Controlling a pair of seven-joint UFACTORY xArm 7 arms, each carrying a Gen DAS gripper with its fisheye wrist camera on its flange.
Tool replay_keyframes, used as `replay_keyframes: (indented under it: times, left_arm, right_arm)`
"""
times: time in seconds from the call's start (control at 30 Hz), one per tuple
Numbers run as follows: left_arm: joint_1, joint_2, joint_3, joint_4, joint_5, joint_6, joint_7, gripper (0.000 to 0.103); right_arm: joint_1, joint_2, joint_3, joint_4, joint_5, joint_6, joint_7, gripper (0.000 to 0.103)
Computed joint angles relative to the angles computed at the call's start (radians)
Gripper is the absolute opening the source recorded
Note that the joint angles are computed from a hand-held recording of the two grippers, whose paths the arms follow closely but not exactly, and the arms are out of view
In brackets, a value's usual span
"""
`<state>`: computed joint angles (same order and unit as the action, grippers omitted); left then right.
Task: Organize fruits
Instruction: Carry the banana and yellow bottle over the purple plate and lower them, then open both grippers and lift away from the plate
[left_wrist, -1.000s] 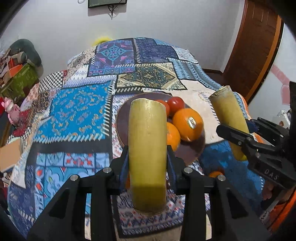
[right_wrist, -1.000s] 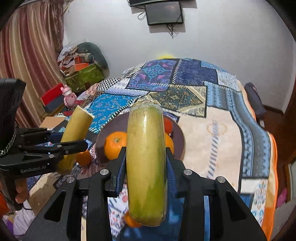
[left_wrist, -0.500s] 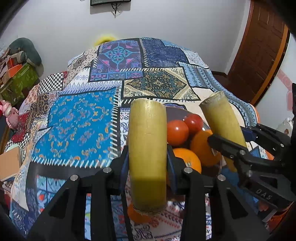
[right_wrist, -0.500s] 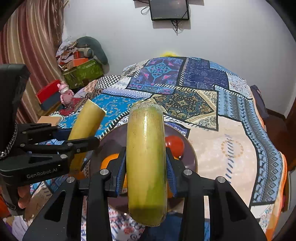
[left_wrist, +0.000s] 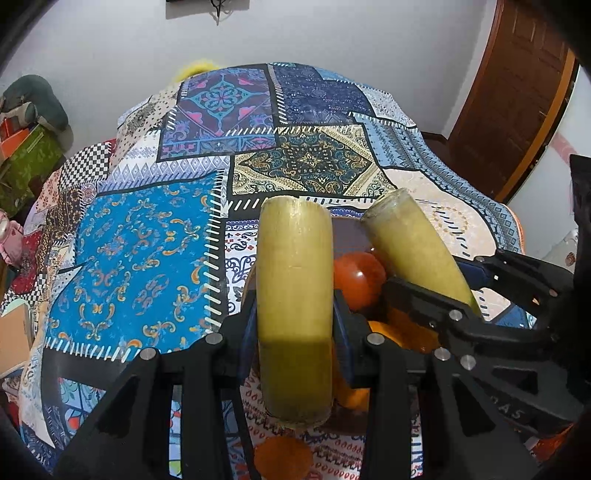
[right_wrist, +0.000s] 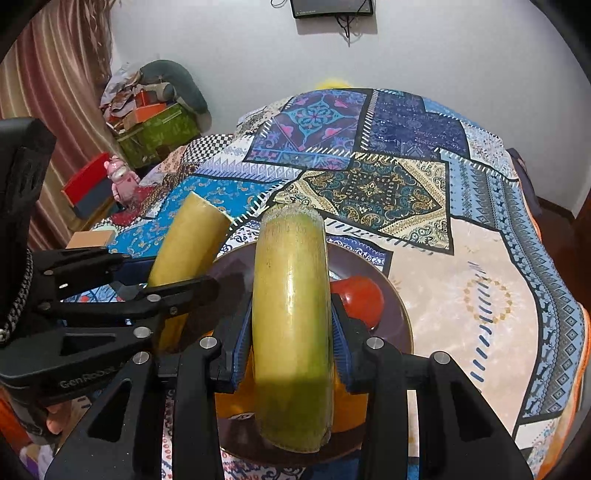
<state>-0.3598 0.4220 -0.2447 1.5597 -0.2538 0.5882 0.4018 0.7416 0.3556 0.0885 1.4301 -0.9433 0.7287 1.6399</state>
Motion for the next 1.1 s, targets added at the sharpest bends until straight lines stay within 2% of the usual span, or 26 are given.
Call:
replay_keyframes:
  times: [0.63,0.83,1.1]
  left_arm:
    - [-0.021,0.085,0.011,0.085,0.037,0.074,-0.050,0.037]
    - [-0.022,0.053,0.007,0.038,0.047,0.017,-0.029,0.037]
    - [-0.016,0.018,0.004,-0.003,0.039,-0.003,-0.026,0.037]
  right_arm:
    - [0.008,-0.012,0.005,-0.010,-0.041,-0.010,-0.011,0.035]
    - [0.008,-0.021,0.008,-0.028,-0.057,-0.021,0.002,0.034]
    - [0.006,-0.033,0.017,-0.046,-0.068,-0.029,0.021,0.034]
